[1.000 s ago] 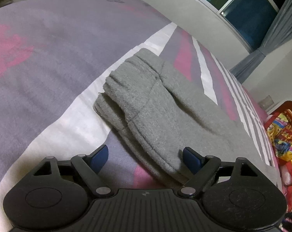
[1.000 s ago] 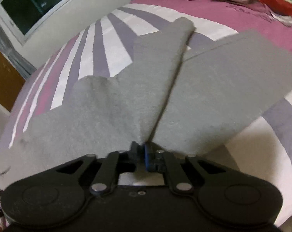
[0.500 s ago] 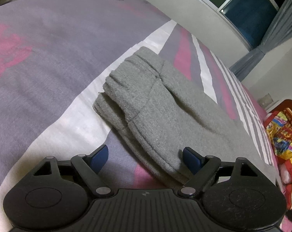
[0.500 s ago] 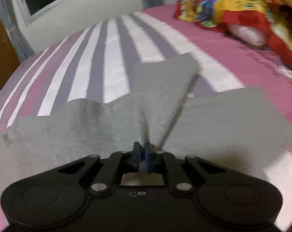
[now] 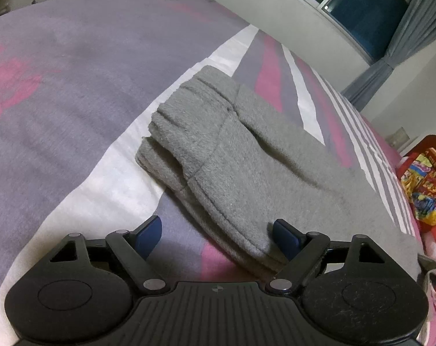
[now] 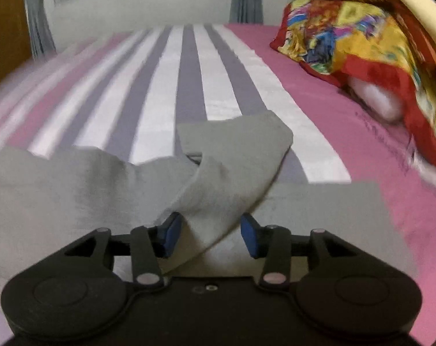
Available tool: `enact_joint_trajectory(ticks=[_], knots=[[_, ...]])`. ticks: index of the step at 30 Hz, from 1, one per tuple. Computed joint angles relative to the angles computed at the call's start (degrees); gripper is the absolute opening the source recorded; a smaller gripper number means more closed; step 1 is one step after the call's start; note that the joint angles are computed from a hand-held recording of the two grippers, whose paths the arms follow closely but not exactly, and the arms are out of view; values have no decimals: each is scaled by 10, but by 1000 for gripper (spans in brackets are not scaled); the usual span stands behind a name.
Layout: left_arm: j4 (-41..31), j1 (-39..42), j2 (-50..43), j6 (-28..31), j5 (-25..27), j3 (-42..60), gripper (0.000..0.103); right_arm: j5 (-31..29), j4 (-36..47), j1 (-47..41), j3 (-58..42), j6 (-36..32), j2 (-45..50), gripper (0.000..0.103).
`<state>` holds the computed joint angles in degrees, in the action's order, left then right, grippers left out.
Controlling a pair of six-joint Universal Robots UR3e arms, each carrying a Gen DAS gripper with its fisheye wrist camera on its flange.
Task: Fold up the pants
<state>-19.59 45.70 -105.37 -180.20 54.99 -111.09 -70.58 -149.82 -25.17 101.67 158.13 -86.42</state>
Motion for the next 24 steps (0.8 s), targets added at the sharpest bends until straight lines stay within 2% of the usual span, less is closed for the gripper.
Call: enact_joint_trajectory(ticks=[3,5,7,8,9,11,13,14,15,17,20,22,24], knots=[[-1,2,-4,7,-4,3,84,24,-5,-24,15,21,-29,45],[-2,0,-6,9,-1,5,84,85,-48,-70,62,39,-74,45],[2,-3,-6,9,3,4,84,138,-50,-99,75,46,-92,46],[3,-4,-7,9,4,4,84,141,-37,-95,60,36,-78,48],[4,-4,-7,8,5,4,84,120,-13,-77,29,21,-55,53],[5,-4,-6,6,4,3,84,56,71,-24,-67,-18,21,55],[3,-5,-7,5,6,5,84,-51,44,33,-109,-36,88,52],[0,-6,-7,6,7,7,84,-82,34,47,-120,-42,109,35],[-2,-6,-7,7,7,9,84,-81,21,44,-117,-41,112,5],[-3,-5,-8,11,5,9,84,-28,20,5,-94,-18,87,4],[-5,-1,-8,16,-1,8,84,87,10,-98,13,6,-14,4],[-4,-1,-8,21,-1,6,84,174,61,-192,77,0,-92,4],[-5,-3,-9,20,3,8,84,202,112,-242,107,-28,-118,5]])
